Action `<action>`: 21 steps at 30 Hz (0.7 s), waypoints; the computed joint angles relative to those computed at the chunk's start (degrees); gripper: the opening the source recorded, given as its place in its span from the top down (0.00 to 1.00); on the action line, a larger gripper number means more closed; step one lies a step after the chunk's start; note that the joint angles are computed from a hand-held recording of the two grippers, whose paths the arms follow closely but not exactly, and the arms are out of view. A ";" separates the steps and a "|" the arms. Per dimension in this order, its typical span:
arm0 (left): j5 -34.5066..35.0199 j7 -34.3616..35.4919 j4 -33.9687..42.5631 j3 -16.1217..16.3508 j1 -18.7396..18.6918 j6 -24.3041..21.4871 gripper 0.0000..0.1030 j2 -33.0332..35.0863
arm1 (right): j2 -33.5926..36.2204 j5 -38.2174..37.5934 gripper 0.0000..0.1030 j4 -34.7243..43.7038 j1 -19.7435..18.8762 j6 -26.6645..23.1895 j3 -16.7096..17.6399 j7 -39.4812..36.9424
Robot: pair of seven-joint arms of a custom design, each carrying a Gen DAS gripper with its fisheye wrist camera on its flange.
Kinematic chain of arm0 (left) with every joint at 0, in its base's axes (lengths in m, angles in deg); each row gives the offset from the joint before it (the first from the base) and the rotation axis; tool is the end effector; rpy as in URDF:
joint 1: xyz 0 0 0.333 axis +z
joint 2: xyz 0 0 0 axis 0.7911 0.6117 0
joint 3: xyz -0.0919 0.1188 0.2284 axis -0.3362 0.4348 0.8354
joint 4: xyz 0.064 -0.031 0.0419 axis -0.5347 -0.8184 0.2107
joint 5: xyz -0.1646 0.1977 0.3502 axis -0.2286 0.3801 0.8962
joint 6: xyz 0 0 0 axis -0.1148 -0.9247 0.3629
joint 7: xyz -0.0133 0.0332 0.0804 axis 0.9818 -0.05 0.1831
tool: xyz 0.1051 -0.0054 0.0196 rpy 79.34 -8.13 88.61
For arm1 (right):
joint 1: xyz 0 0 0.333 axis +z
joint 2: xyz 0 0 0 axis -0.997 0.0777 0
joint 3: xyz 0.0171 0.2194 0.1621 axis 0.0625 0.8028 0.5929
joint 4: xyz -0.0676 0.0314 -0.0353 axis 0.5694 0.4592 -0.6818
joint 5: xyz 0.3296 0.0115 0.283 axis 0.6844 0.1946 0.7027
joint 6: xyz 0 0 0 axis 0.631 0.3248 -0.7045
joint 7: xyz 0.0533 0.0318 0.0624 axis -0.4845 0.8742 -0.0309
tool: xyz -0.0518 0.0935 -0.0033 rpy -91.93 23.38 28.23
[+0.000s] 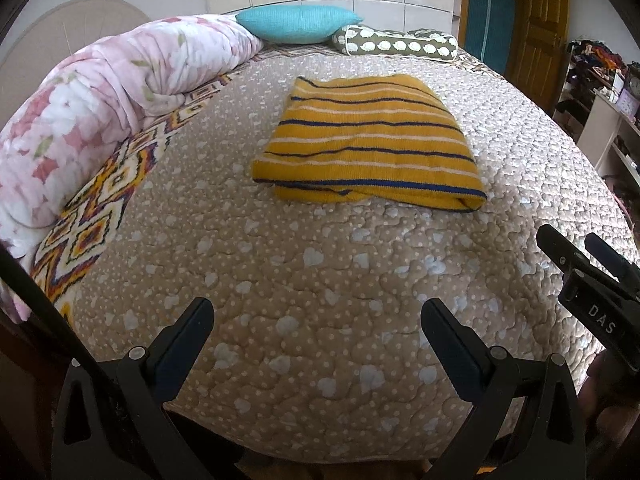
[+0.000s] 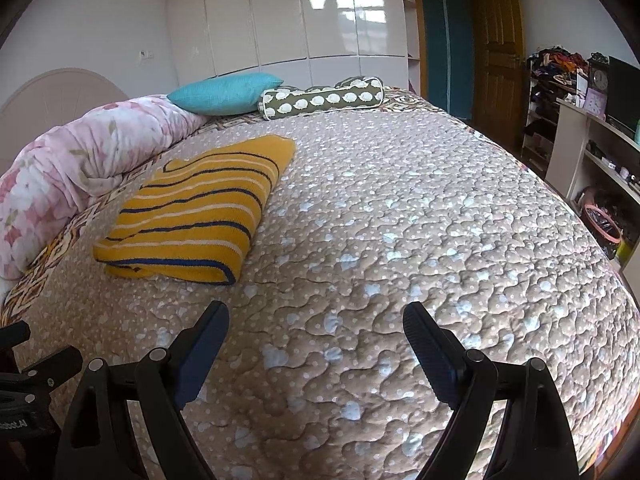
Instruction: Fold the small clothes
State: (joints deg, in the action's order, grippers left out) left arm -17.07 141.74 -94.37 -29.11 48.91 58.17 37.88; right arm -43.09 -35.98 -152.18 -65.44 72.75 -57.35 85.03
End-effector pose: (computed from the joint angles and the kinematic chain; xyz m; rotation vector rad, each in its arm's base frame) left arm 0.6609 -0.1150 0.5233 -1.7165 1.9462 -0.6011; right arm 0.6421 0.2621 0.4835 -1.5168 1.8299 -0.7902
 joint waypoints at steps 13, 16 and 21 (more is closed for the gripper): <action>0.03 -0.20 1.12 0.21 -0.09 -1.54 0.00 1.06 | 0.73 0.91 0.11 0.50 0.21 0.01 -0.09 -1.19; -0.27 -0.01 1.15 0.25 -0.03 -1.63 0.00 1.19 | 0.78 0.83 0.11 0.49 0.27 0.06 -0.15 -1.03; -0.59 0.23 1.48 0.31 -0.03 -2.07 0.00 1.64 | 0.94 1.44 0.11 0.56 0.23 -0.03 -0.07 -1.51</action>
State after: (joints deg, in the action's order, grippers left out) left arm -17.66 141.97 -92.90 -28.80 48.88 56.10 39.53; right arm -42.16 -34.54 -151.62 -65.21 72.72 -57.42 83.52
